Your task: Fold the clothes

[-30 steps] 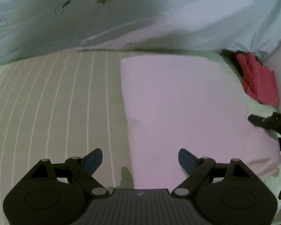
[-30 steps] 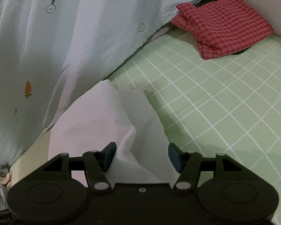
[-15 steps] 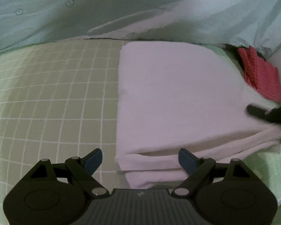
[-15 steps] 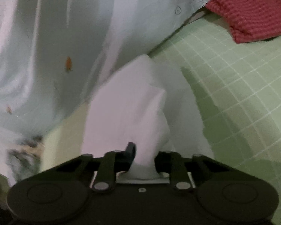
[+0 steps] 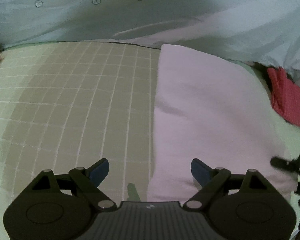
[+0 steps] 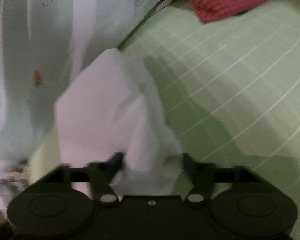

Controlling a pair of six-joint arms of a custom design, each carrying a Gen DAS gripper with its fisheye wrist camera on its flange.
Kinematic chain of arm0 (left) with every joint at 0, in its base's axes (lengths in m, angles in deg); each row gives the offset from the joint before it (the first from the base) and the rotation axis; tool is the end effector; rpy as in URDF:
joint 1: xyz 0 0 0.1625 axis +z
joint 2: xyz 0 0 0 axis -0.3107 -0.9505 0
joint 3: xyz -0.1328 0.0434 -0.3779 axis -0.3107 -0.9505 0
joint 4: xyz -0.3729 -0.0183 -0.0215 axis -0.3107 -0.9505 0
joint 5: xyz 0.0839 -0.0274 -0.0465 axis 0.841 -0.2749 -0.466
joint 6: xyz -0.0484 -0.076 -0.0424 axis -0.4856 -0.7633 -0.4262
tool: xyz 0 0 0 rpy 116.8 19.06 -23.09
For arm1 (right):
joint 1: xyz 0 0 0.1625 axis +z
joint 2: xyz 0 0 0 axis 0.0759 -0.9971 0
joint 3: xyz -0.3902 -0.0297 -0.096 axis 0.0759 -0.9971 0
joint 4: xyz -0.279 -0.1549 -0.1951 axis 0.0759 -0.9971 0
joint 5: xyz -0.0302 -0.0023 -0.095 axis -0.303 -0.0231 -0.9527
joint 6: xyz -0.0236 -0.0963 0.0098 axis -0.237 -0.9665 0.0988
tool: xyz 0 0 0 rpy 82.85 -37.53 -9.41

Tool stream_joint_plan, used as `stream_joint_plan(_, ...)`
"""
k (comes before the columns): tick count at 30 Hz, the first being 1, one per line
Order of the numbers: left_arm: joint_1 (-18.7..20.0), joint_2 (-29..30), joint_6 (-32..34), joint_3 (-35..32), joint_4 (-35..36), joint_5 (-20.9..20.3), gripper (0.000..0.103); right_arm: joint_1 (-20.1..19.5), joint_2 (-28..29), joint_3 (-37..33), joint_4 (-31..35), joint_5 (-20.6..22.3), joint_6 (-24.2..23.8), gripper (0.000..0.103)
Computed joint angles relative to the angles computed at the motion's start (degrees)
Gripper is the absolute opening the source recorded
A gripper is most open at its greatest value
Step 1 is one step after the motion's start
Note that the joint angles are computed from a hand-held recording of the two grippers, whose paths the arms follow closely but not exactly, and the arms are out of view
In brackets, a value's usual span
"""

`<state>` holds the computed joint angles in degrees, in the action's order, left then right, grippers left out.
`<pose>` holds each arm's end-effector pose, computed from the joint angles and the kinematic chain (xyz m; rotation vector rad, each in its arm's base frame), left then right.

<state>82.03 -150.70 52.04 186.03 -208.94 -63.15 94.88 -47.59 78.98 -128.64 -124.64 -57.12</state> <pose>-0.0036 -0.4976 0.3252 -0.2666 2.2648 -0.9268 0.2031 -0.5866 0.0242 0.2055 -2.8196 0.6465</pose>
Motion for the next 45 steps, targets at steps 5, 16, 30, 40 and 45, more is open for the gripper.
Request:
stream_joint_plan(5, 4.77, 5.08, 8.63, -6.14, -4.58, -5.31, 0.091, 1.55, 1.82, -3.82, 2.62, -3.21, -1.24, 0.080)
stream_joint_plan(16, 12.74, 14.79, 20.68, -19.43, -5.97, -18.75, 0.093, 2.70, 9.03, -24.48, 24.13, -5.08, -6.55, 0.089)
stream_joint_plan(30, 17.22, 16.67, 22.62, -24.28, -4.93, -28.30, 0.095, 4.33, 18.97, -41.46, 29.64, -9.65, -7.64, 0.099)
stream_joint_plan(40, 17.08, 15.98, 21.11, -25.46, -1.34, -31.90, 0.057, 0.69, 14.97, -32.95, 24.97, 3.30, 4.00, 0.076)
stream_joint_plan(45, 13.98, 14.38, 19.82, -23.33, -1.45, -28.26, 0.027, 2.67, 12.31, -26.05, 17.06, 1.46, -0.06, 0.031)
